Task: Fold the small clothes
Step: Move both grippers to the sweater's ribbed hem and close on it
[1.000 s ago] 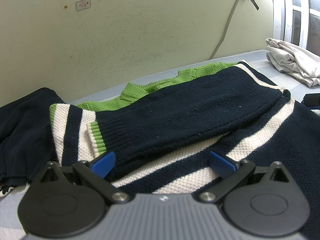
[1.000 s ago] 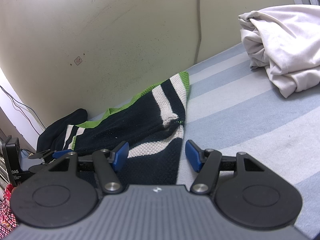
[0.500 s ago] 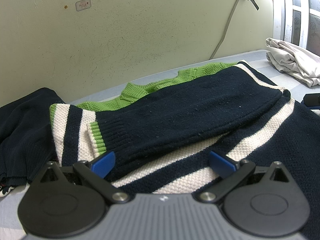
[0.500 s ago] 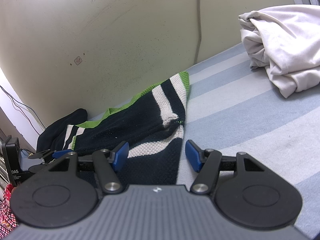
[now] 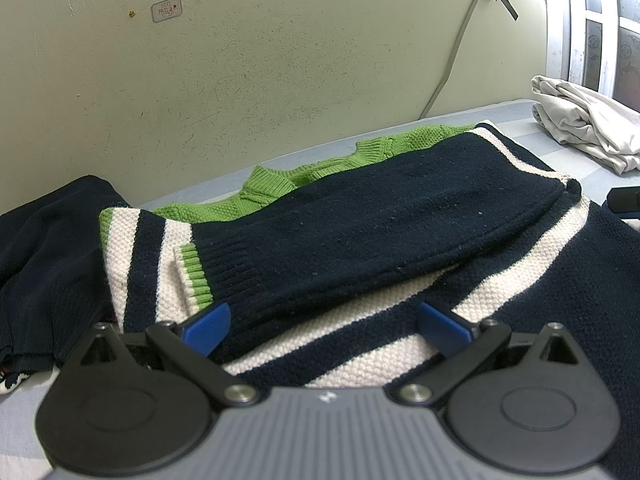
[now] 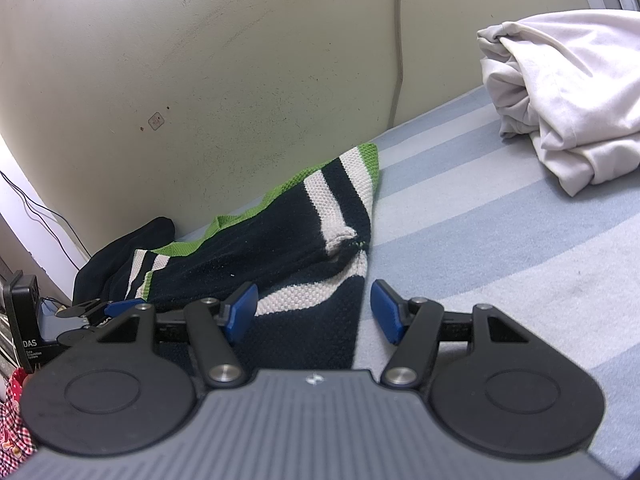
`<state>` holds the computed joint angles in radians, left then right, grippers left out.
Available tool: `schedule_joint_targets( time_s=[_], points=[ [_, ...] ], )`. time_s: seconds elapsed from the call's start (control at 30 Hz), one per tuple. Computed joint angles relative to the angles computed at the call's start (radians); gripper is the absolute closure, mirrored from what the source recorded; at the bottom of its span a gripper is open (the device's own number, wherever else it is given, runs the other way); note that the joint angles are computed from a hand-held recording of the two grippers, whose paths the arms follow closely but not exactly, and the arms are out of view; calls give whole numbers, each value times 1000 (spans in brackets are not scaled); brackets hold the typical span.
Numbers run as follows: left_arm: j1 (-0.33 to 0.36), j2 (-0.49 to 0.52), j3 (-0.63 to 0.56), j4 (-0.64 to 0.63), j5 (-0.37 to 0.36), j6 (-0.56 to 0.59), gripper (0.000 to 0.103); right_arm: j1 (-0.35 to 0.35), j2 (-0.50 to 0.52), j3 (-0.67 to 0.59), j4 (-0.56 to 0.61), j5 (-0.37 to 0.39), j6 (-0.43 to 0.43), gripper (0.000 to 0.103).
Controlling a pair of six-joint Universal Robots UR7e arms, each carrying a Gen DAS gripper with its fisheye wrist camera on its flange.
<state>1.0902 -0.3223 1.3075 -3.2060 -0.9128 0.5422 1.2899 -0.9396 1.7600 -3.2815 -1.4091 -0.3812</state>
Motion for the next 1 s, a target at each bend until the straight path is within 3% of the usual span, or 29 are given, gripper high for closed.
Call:
schedule_joint_targets(
  time_s=[0.9,1.0],
  points=[
    [1,-5,0,16,0,-13,0,0,-4,-6,18,-4,6,40],
    [-11,-60,98,1,31,-30,0,26,-32,21,-25,-130,-42,45]
  ],
)
